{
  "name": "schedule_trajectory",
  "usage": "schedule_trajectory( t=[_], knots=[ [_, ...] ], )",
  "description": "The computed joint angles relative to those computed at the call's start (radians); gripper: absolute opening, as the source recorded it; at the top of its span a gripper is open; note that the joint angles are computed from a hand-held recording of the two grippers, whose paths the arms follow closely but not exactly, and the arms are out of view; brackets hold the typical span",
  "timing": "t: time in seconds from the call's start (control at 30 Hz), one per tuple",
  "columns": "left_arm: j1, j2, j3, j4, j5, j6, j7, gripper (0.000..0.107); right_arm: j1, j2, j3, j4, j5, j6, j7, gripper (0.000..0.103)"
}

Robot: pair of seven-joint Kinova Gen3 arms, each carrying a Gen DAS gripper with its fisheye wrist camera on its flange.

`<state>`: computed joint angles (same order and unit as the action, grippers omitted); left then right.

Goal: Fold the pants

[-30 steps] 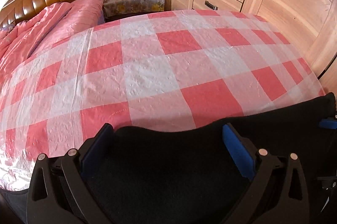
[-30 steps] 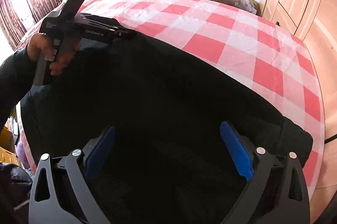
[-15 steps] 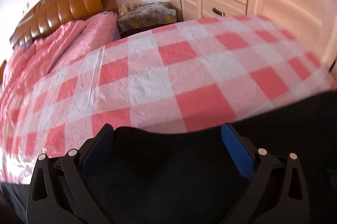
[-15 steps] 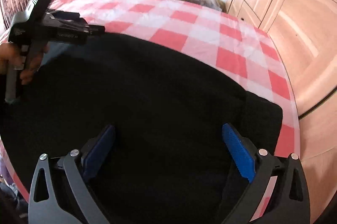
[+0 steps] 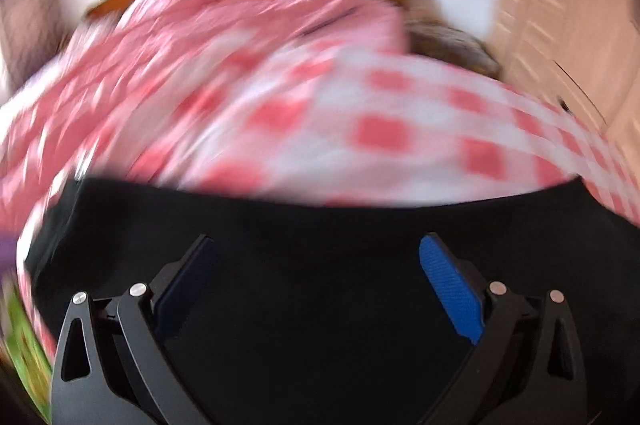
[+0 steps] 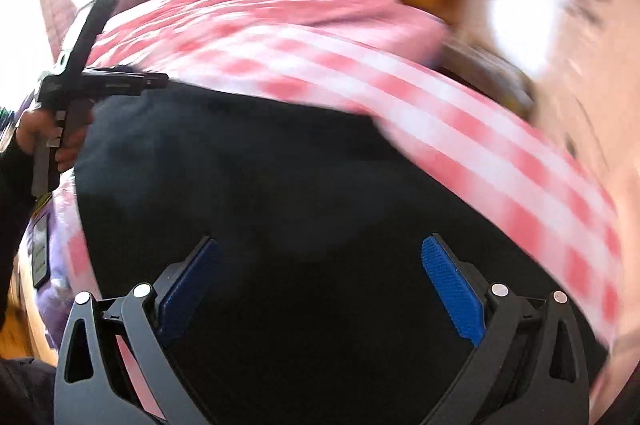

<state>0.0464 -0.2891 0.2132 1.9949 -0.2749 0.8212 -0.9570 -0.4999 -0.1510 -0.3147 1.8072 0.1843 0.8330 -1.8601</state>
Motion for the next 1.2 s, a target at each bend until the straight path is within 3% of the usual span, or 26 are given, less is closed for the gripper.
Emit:
schedule_trajectory(
  t=[0.07,0.17,0.27,0.33,0.43,0.57,0.67,0.77,0.83,0.9,1.0,1.1,1.2],
  knots=[
    [0.027,-0.087,-0.093,0.061,0.013,-0.018,-0.007,0.101,-0.092,0.093,0.028,-0.064,0.021,-0.029,-0.017,0.098],
    [0.070,-0.226,-0.231,0.112,0.008,0.030,-0.011,0.101,-0.209,0.232,0.071,-0.196,-0.001,-0.024,-0.048,0.098],
    [0.031,-0.357,-0.367,0.174,0.042,0.004,-0.035,0.101,-0.256,0.340,-0.002,-0.308,0.062,0.005,-0.063,0.098],
    [0.003,-0.385,-0.451,0.185,0.085,0.006,-0.089,0.101,-0.321,0.403,-0.009,-0.365,0.127,0.034,-0.060,0.098],
    [-0.026,-0.378,-0.452,0.174,0.074,0.005,-0.160,0.101,-0.351,0.467,0.011,-0.430,0.112,0.048,-0.081,0.098],
    [-0.117,-0.259,-0.306,0.127,0.044,0.044,-0.198,0.101,-0.406,0.542,0.086,-0.522,0.099,0.088,-0.125,0.098],
    [-0.136,-0.167,-0.315,0.141,0.066,0.034,-0.236,0.101,-0.443,0.595,0.122,-0.575,0.092,0.153,-0.123,0.098],
    [-0.168,-0.202,-0.329,0.222,0.080,-0.046,-0.320,0.101,-0.445,0.586,0.125,-0.562,0.088,0.164,-0.080,0.098],
    [-0.152,-0.281,-0.364,0.248,0.101,-0.049,-0.388,0.100,-0.445,0.593,0.124,-0.591,0.084,0.216,-0.066,0.098],
    [-0.141,-0.374,-0.447,0.216,0.172,0.012,-0.466,0.100,-0.487,0.598,0.155,-0.621,0.112,0.272,-0.112,0.098],
    [-0.213,-0.508,-0.586,0.182,0.270,0.071,-0.499,0.101,-0.558,0.590,0.162,-0.636,0.202,0.235,-0.159,0.098],
    [-0.204,-0.535,-0.722,0.158,0.260,0.107,-0.453,0.101,-0.624,0.637,0.143,-0.715,0.233,0.195,-0.082,0.098],
    [-0.179,-0.554,-0.773,0.135,0.208,0.172,-0.420,0.101,-0.675,0.731,0.115,-0.854,0.225,0.222,0.024,0.096]
  ],
)
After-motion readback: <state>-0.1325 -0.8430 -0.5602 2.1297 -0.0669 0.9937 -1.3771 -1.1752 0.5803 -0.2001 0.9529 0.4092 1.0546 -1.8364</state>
